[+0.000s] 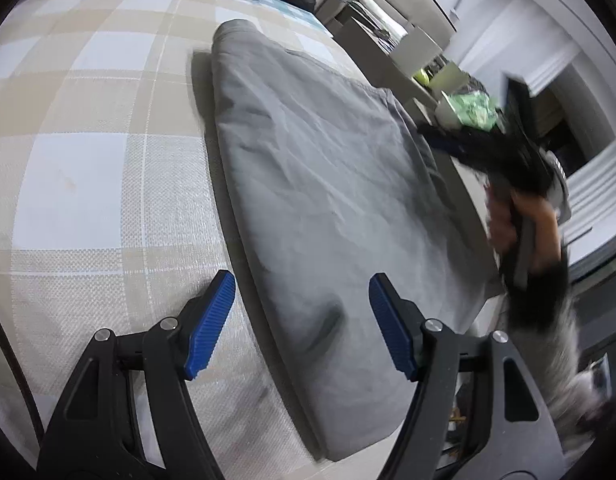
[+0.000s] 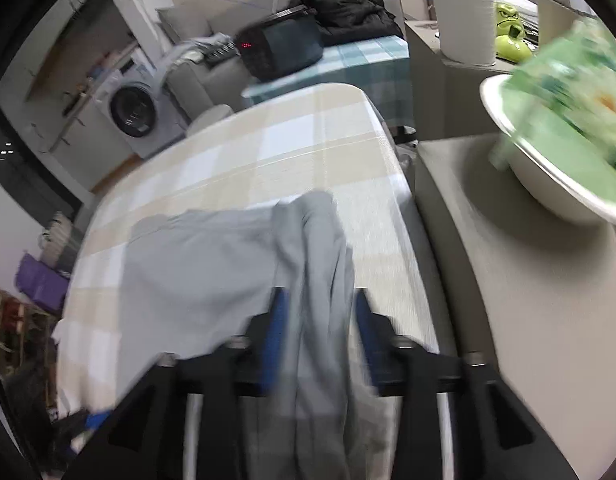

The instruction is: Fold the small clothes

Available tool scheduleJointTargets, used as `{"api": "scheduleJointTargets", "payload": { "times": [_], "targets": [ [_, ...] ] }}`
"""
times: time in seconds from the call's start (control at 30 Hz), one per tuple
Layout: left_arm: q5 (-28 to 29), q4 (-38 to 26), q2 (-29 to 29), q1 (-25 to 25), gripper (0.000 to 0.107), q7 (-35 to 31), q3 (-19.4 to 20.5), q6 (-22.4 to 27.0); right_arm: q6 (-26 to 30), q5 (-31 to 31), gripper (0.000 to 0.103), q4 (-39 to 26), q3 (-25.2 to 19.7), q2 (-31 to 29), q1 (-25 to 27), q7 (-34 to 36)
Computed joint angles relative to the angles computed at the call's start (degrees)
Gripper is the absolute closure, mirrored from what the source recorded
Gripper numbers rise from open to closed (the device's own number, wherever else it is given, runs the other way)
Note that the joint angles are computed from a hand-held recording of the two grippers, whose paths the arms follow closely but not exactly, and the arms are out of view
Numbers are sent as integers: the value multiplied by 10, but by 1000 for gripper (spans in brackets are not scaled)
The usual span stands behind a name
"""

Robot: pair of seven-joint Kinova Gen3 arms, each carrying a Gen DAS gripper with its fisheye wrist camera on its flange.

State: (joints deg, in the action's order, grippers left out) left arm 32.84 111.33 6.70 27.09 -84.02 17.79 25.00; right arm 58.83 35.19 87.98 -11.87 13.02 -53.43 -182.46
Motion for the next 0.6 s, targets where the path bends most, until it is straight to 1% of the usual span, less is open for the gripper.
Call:
{"api": "scheduleJointTargets", "payload": {
  "times": [0.03,0.1,0.13,0.17,0.2,0.23,0.27,0.3,0.33,0.4,0.43,0.47,0.5,0.57,0.6],
  "targets": [
    [16,-1,5,-7,41,-7,2,-4,-2,13,47,21,0,-17,-22,-23],
    [19,-14,17,-8,41,1,-2,-2,7,29,44,43,13,-34,-71,-70],
    [21,-24,25,-11,41,5,-2,1,7,30,44,56,6,-43,-84,-93],
    [21,-35,37,-23,41,7,9,4,6,38,44,66,-8,-49,-86,-117],
    [13,-46,46,-25,41,16,11,8,9,47,42,77,-33,-56,-83,-140],
    [-5,-61,54,-16,41,35,2,16,17,59,36,80,-54,-56,-79,-160],
    [-28,-79,63,4,41,58,-17,27,31,75,33,86,-72,-58,-86,-183],
    [-51,-97,72,21,41,81,-33,40,49,91,26,89,-78,-56,-103,-206],
    [-69,-109,77,28,41,102,-38,47,66,101,23,88,-90,-50,-109,-219],
    [-102,-124,85,30,41,141,-34,52,76,103,21,90,-96,-42,-122,-227],
    [-113,-131,89,34,46,158,-36,53,70,102,21,96,-96,-43,-125,-233],
    [-122,-135,92,37,58,174,-37,52,56,101,21,105,-95,-43,-125,-241],
    [-128,-134,93,39,64,186,-37,47,36,101,21,118,-95,-46,-124,-254],
    [-143,-136,100,41,86,198,-35,40,8,113,21,141,-100,-50,-120,-283],
    [-147,-131,101,44,90,201,-36,28,-12,123,21,157,-94,-56,-125,-306]
  ]
}}
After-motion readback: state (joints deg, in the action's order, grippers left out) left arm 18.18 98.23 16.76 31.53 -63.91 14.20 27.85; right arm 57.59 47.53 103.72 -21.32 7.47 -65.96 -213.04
